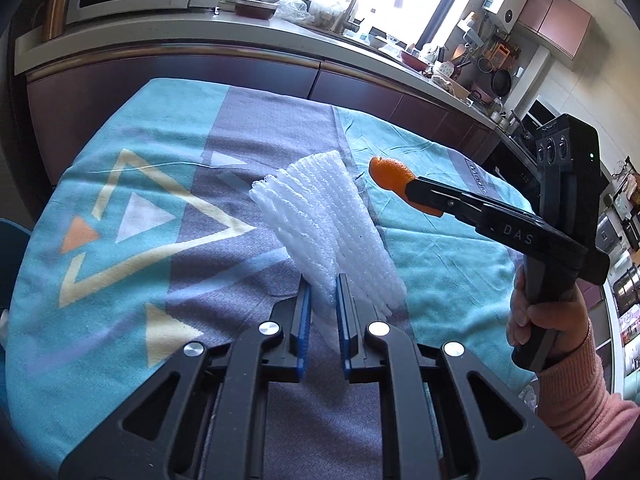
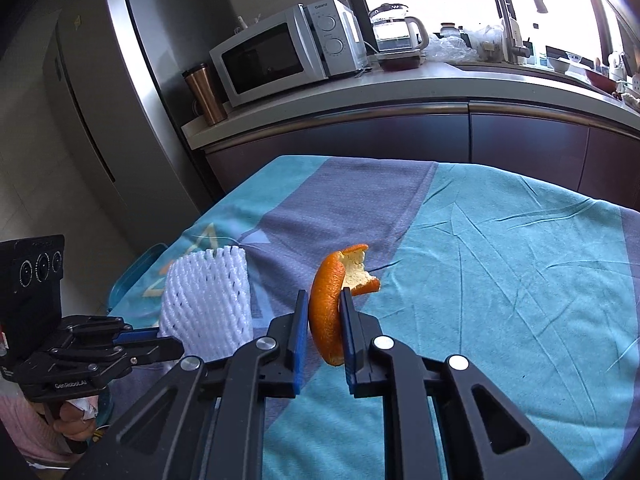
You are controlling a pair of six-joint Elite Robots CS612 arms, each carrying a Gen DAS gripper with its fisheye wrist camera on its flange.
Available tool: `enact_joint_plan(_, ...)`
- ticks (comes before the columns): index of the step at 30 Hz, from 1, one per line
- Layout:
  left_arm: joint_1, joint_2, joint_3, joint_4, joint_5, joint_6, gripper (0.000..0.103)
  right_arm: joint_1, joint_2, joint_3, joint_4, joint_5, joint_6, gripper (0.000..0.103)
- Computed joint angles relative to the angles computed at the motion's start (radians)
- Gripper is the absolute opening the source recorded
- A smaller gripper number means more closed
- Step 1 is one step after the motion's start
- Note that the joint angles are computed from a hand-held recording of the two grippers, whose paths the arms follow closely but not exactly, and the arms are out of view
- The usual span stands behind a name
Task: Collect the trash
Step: 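Grasp the orange peel with the right tool while the left tool holds the foam net, then carry the foam net and orange peel toward the teal bin with both tools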
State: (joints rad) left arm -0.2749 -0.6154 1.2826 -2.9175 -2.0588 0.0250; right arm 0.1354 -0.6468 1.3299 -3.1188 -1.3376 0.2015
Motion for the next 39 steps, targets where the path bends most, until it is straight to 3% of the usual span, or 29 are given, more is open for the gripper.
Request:
enact_joint_plan(13,0.023,-0.032,0.067,-0.063,0.014,-0.006,0.012,0.029,-0.022,0.063,-0.097,0.017,0.046,0.014)
enact_joint_plan(39,0.049,-0.075,0.151,-0.146,0.053,-0.006,0.012,0.069,-0.021,0.084,-0.164,0.043,0.073,0.014)
